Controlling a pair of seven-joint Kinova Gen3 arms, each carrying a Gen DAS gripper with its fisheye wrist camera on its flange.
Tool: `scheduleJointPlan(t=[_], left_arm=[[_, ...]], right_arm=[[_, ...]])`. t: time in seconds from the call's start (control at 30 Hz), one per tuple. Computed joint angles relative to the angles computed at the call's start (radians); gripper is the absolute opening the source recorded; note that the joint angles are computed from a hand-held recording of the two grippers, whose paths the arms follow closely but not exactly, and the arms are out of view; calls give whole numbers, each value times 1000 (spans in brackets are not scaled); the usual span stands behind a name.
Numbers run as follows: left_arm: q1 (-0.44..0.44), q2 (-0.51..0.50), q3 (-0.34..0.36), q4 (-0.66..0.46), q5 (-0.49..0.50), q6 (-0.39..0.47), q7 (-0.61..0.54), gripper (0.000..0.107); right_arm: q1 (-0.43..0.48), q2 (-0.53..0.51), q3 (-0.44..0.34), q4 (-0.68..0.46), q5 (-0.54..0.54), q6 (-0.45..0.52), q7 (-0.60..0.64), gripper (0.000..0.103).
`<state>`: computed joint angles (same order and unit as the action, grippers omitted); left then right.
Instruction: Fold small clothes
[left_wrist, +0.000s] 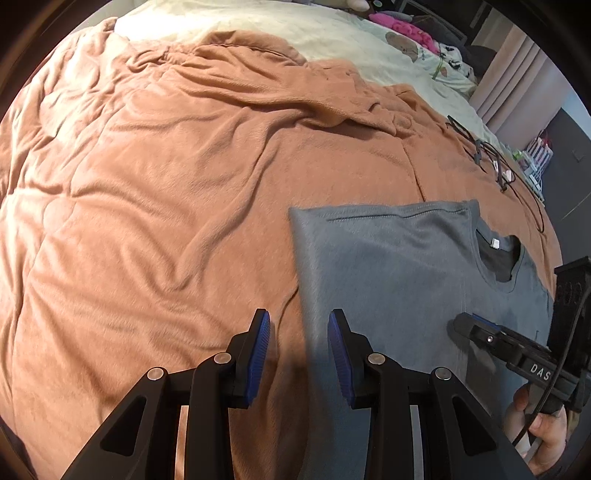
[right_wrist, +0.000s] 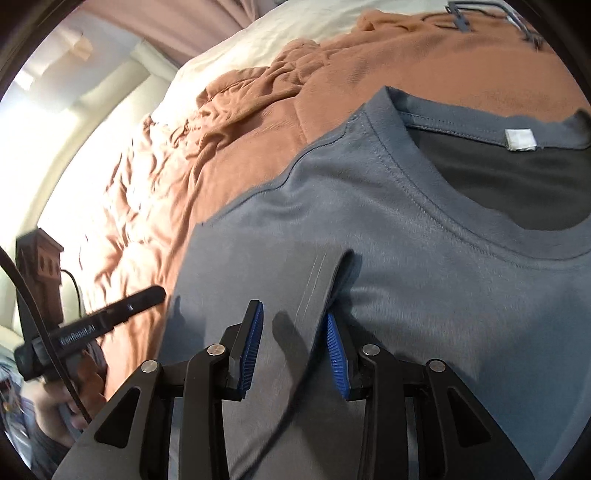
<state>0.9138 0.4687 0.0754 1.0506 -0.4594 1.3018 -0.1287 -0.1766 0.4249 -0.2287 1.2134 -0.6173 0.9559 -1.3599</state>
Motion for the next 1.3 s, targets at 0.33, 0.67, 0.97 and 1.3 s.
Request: scheduleJointPlan(t=[0.33,0.67,0.97,1.3], left_arm=[[-26,66,-23,-98,36,60,-70,35],[-36,174,-60,-265,43,169,-155,35],[-47,207,-100,-291,38,197,-140,36],[-25,195,-117,-318,30,225,-135,36]], right_arm=[[50,-93,7,145,-75,-53,24,0],[6,-97,39,110,-11,-48,-45,0],[12,-105,30,145,-5,-73,-35,0],[65,-131,32,153,-90,27,49,2]])
